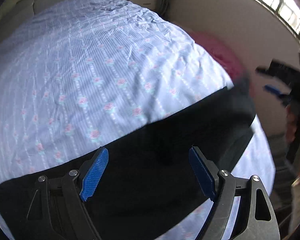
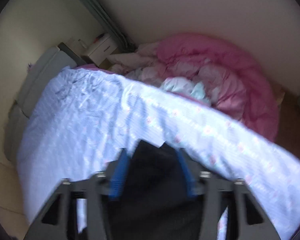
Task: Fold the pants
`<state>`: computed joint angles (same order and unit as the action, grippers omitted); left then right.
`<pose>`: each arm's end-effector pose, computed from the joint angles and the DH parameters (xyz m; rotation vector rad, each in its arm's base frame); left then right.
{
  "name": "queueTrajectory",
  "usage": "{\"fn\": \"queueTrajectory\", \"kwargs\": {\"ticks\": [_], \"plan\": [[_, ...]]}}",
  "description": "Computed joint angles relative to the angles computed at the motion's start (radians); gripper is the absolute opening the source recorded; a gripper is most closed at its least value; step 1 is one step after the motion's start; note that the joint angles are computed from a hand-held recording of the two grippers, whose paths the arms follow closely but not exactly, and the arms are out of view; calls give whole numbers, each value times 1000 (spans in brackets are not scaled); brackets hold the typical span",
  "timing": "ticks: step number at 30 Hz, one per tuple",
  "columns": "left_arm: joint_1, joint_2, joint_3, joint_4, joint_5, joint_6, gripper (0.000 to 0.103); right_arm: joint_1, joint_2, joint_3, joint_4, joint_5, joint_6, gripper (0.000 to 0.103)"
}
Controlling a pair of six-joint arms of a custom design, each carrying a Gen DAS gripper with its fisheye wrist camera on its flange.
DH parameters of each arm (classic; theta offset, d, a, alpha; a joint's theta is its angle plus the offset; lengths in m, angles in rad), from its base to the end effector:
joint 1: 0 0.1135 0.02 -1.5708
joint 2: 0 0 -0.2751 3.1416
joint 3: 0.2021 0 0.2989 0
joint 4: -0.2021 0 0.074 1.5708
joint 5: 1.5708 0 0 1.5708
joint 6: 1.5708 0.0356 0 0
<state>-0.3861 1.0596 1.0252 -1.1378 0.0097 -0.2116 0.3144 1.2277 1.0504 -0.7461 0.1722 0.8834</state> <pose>0.2061 -0.0842 0.3023 0.2430 2.7473 -0.1768 0.2796 0.0845 0.2930 0.7705 2.3770 0.2943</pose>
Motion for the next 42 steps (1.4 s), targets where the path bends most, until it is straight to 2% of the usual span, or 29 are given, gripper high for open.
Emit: {"fn": "queueTrajectory", "kwargs": {"ticks": [3, 7, 9, 12, 14, 17, 23, 27, 31, 34, 36, 37, 38, 40, 41, 42], "plan": [[-47, -51, -61, 3, -30, 2, 83, 6, -86, -35, -27, 77, -44, 62], [-165, -156, -162, 11, -2, -38, 83, 9, -188, -119, -76, 68, -146, 62], [-244, -194, -209, 15, -15, -69, 82, 5, -232, -199, -78, 23, -177, 61], [-330, -220, -281, 38, 7, -98, 79, -14, -275, -319, -68, -77, -155, 55], [-391, -229, -319, 42, -12, -120, 76, 3, -304, -391, -60, -122, -112, 54], [-461, -225, -362, 47, -10, -122, 73, 72, -357, -469, -61, -126, -53, 53], [-515, -153, -404, 88, -40, -117, 69, 145, -419, -507, -99, -126, -14, 51], [-553, -116, -416, 108, -70, -112, 68, 108, -409, -497, -77, -128, -72, 48], [-542, -130, -426, 113, -58, -137, 63, 10, -343, -489, 10, -178, -154, 46], [-481, -140, -434, 122, -14, -117, 57, -63, -249, -479, 91, -227, -193, 46], [-440, -151, -435, 119, 35, -98, 40, -80, -179, -465, 128, -234, -209, 46], [-427, -151, -433, 117, 62, -96, 35, -85, -144, -459, 145, -235, -216, 46], [-419, -145, -429, 116, 92, -94, 25, -89, -105, -451, 163, -243, -217, 46], [-438, -127, -418, 119, 99, -108, 19, -93, -62, -447, 187, -250, -193, 45], [-455, -126, -415, 116, 91, -117, 17, -88, -56, -449, 195, -239, -170, 37], [-468, -126, -413, 114, 89, -123, 14, -81, -52, -446, 189, -220, -155, 22]]}}
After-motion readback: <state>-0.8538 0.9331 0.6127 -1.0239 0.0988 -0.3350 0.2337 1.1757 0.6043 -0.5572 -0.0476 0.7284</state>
